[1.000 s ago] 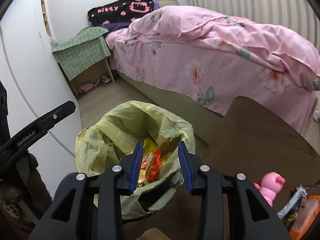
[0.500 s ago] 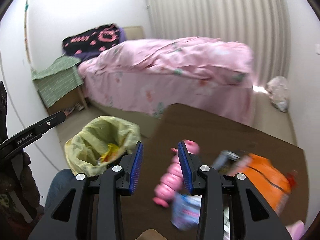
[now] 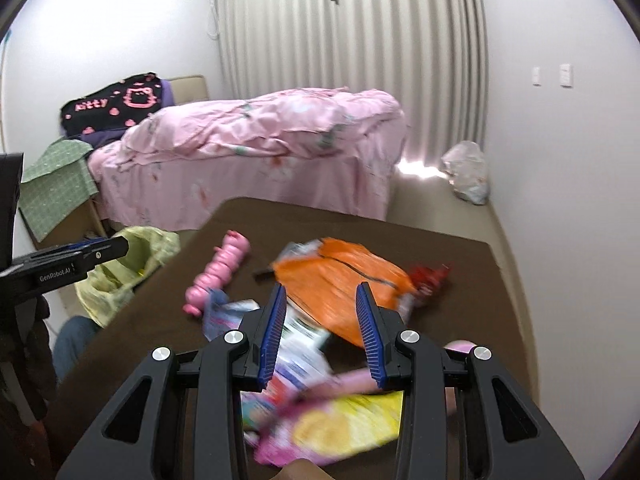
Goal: Collect trash
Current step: 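Move both open tools back over the table toward remaining wrappers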
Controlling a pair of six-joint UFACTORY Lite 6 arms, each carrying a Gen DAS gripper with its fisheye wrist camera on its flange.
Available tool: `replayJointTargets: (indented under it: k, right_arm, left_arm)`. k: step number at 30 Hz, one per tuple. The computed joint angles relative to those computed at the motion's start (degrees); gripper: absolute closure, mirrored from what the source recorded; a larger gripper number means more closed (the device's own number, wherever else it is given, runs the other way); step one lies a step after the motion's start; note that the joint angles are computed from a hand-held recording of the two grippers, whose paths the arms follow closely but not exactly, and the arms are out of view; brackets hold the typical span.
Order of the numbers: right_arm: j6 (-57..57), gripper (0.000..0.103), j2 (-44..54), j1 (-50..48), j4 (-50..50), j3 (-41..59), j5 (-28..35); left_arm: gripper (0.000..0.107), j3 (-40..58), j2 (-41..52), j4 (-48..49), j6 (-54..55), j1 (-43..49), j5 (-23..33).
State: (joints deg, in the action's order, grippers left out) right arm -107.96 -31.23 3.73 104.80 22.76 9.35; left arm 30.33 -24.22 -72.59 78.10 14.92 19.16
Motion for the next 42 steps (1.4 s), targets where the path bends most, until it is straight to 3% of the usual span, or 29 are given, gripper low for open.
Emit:
replayJointTargets:
  k: [5, 13, 22, 33, 36, 40, 42]
  right_arm:
    - [-1.18, 0.069, -0.30, -7.91, -2.52, -4.97, 5.46]
    - [-11.48, 0.068, 2.23, -11.88, 5.58, -10.23, 8.96]
    - [-20.48, 0.069, 3.55, -11.76, 12.78, -13.22, 9.36]
    - [-20.48, 0.068, 5.74, -15.21, 11.35, -13.77, 11.94]
    - [-21.70, 0.068, 6.40, -14.55, 13.04, -13.82, 11.80]
    - [-23.45, 0.068, 4.84, -12.54, 15.39, -14.95, 10.94]
    - [-25.23, 0.068, 4.70, -11.63, 17.10, -15.20, 10.61]
  left_arm:
    - [0.062, -0.82, 2.60, 2.06, -3.50, -7.31, -4.51]
    - [0.062, -0.16, 8.61, 6.13, -8.93, -12.92, -8.11]
    - [0.062, -0.30, 14.79, -16.36, 15.64, -14.08, -5.44]
    - [0.062, 1.36, 18.41, -19.65, 18.17, -16.18, -7.01]
    - [0.062, 1.42, 18.46, -20.90, 20.49, -14.21, -4.10]
    - [0.062, 1.38, 18.59, -24.92, 28.34, -6.44, 5.81]
    - [0.062, 2.13, 19.94, -27.34, 31.29, -4.77, 6.85]
